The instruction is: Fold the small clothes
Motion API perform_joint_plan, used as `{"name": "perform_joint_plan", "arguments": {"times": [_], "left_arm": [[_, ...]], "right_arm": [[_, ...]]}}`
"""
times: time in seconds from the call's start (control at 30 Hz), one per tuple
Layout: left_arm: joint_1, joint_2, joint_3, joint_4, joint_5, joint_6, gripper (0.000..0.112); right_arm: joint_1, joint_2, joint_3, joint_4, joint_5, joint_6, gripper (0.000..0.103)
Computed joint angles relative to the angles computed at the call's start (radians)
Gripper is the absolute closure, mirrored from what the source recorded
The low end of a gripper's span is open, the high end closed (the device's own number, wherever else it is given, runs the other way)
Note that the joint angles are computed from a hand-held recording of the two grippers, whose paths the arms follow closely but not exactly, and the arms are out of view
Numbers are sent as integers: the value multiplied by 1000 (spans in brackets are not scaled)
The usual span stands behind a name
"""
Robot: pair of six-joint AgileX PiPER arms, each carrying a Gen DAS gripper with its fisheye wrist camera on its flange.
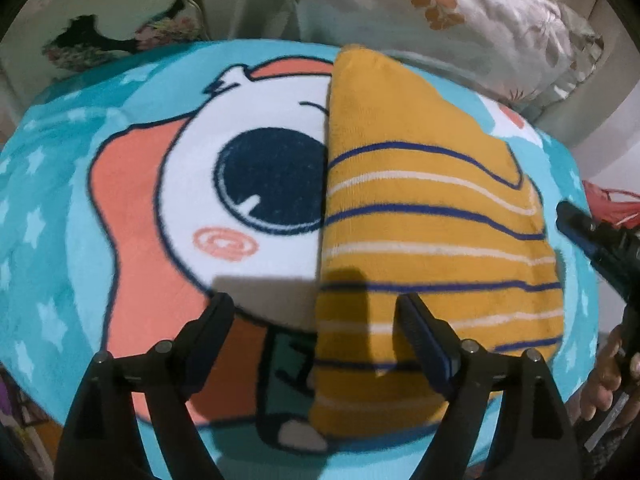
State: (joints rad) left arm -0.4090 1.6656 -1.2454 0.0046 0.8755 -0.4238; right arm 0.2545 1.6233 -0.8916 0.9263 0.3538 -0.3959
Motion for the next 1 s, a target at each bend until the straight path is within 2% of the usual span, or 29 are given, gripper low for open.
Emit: {"name": "perform_joint_plan", "arguments": {"times": [0.1, 0.2, 0.27, 0.37, 0.4, 0.43, 0.47, 0.53, 0.6, 0.7, 0.8, 0.9, 1.0], "left_arm": [[-48, -73, 52, 51, -27, -48, 28], [-85, -41, 55, 82, 4, -65, 28], [-70, -4, 53, 31, 28, -44, 28], [-18, 3, 65, -93, 40, 20, 28], [-10, -9, 73, -104, 38, 26, 28], [-5, -22, 80, -109, 34, 31, 28], [-1, -34, 85, -108, 33, 33, 28], [2, -68, 100, -104, 26, 27, 28], [-2, -99, 111, -80, 21, -3, 28], [-25, -142, 118, -2, 18, -75, 28], [-66, -181, 120, 110, 26, -169, 28], [-105, -214, 128, 214, 49, -256, 28], [-120, -237, 134, 271, 78, -309, 28]], "right_arm": [[41, -44, -23, -104, -23, 76, 65], [74, 8, -78, -100, 14, 47, 66], [97, 81, -125, -108, 40, 55, 66], [112, 214, -203, -231, 79, 166, 67], [108, 211, -196, -217, 61, 155, 67], [103, 207, -207, -243, 82, 181, 67], [103, 197, -231, -309, 116, 246, 67], [120, 161, -235, -397, 103, 333, 67], [144, 122, -248, -466, 93, 381, 67], [173, 120, -306, -462, 109, 368, 67], [222, 209, -437, -517, 159, 401, 67], [264, 371, -607, -619, 254, 481, 67], [269, 435, -645, -648, 234, 472, 57]]}}
